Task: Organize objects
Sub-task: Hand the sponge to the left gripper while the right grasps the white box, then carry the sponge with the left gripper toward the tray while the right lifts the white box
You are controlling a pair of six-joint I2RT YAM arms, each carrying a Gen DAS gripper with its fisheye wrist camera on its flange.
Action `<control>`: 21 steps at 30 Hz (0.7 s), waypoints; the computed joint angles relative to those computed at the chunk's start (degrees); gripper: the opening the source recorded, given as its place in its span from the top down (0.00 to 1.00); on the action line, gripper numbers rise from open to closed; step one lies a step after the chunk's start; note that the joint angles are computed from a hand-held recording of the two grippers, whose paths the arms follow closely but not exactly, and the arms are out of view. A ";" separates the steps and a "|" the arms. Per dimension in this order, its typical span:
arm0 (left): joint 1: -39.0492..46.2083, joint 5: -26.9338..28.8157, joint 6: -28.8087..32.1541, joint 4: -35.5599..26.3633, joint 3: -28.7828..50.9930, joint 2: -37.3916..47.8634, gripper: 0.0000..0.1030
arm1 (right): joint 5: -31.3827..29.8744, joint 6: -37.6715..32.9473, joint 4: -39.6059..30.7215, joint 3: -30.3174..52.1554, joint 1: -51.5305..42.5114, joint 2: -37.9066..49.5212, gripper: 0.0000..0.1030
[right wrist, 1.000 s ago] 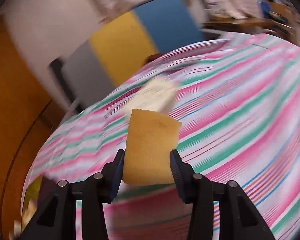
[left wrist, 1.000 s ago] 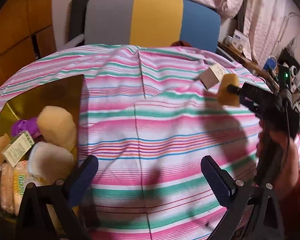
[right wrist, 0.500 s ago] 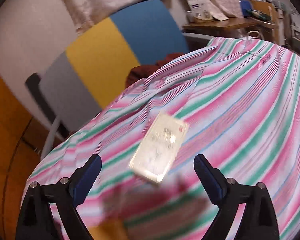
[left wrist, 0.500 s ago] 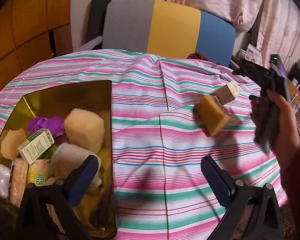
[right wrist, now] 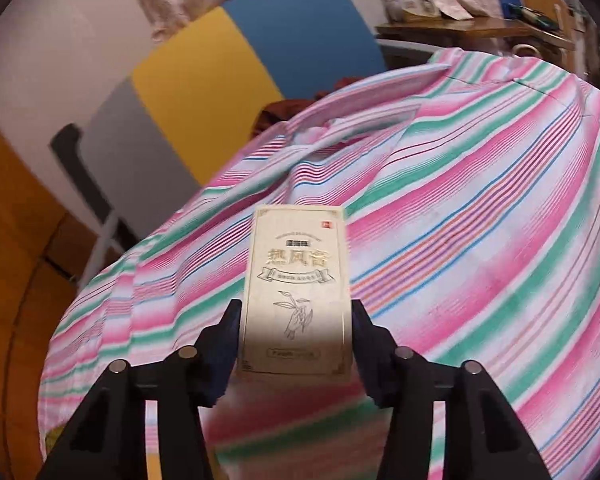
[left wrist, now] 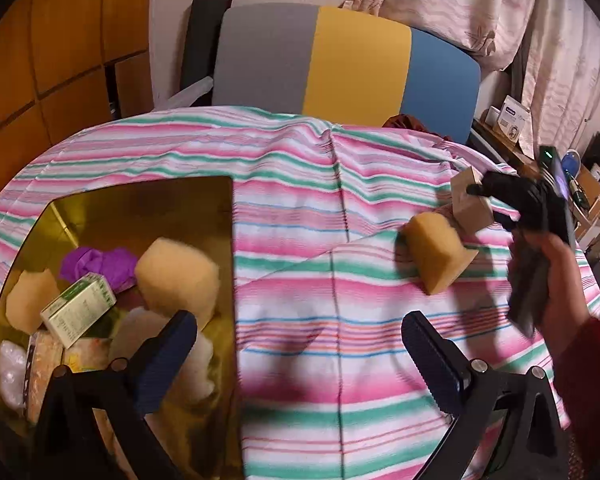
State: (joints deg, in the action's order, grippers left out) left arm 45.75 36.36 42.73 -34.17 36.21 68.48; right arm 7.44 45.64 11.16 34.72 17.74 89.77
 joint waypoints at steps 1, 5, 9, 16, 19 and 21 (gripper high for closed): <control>-1.21 -0.26 -1.49 0.79 -0.32 -0.57 0.00 | -0.34 -0.35 0.50 -1.66 0.20 -1.84 0.50; -8.88 -2.20 -10.28 4.62 -1.51 -2.08 0.00 | 2.93 -2.39 -4.49 -7.15 3.41 -12.47 0.50; -19.57 -6.56 -19.18 9.31 -2.43 -1.50 0.00 | 11.37 -2.62 -12.02 -9.42 10.18 -18.39 0.50; -35.39 -9.99 -29.50 16.23 -1.49 4.53 0.00 | 24.87 -2.09 -11.26 -10.88 18.72 -13.91 0.50; -39.63 -13.87 -32.02 20.09 -1.38 8.09 0.00 | 27.98 -1.59 -9.76 -12.10 20.88 -13.65 0.50; -41.40 -15.83 -33.23 23.10 -2.01 9.65 0.00 | 27.82 -1.84 -8.47 -12.47 20.13 -13.49 0.50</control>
State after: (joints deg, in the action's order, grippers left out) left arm 4.36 20.54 9.50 -11.07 34.20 78.12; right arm 35.26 43.80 2.69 22.25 37.87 76.28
